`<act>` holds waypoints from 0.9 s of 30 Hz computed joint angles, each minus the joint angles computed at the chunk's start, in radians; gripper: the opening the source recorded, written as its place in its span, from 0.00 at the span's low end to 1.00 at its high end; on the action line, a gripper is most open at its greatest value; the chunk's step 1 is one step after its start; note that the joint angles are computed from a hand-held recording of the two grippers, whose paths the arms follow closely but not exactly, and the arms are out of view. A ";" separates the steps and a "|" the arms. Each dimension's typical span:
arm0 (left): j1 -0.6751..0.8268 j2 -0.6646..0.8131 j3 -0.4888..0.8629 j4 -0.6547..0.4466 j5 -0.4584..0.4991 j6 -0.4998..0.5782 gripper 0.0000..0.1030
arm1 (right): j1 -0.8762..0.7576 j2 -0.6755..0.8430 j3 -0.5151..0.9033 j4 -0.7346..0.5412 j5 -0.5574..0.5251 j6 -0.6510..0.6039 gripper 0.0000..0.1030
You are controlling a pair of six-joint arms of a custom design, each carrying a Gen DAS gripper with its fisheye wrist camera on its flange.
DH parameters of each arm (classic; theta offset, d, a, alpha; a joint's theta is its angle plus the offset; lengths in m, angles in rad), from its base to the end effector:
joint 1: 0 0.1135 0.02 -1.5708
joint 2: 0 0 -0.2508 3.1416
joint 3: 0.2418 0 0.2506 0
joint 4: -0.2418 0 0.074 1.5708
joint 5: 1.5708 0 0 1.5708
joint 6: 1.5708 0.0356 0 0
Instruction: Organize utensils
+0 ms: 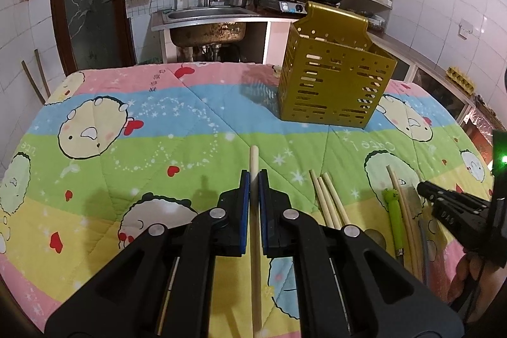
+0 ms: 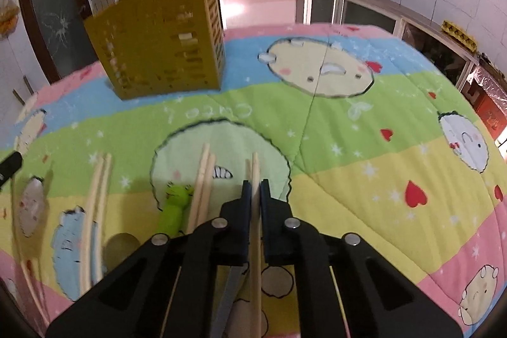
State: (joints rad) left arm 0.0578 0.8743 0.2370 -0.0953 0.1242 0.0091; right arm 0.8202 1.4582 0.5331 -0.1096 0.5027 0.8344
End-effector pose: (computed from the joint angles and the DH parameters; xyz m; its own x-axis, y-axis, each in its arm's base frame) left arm 0.1716 0.0055 0.1362 -0.6673 -0.0296 -0.7442 0.0407 0.9963 -0.0761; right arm 0.1762 0.1637 0.1141 -0.7442 0.1539 -0.6499 0.1168 0.9881 0.1003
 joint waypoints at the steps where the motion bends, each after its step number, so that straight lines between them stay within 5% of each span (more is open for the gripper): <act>1: 0.002 -0.022 -0.003 -0.015 0.001 0.000 0.04 | 0.016 -0.042 -0.014 -0.009 0.018 0.011 0.06; 14: 0.090 -0.452 -0.013 -0.328 0.078 0.041 0.04 | 0.273 -0.448 -0.112 -0.202 0.315 0.167 0.06; 19: 0.161 -0.659 -0.009 -0.493 0.136 0.082 0.04 | 0.432 -0.512 -0.106 -0.359 0.478 0.312 0.06; 27: 0.369 -0.849 0.029 -0.695 0.318 0.170 0.04 | 0.589 -0.553 -0.123 -0.538 0.597 0.543 0.06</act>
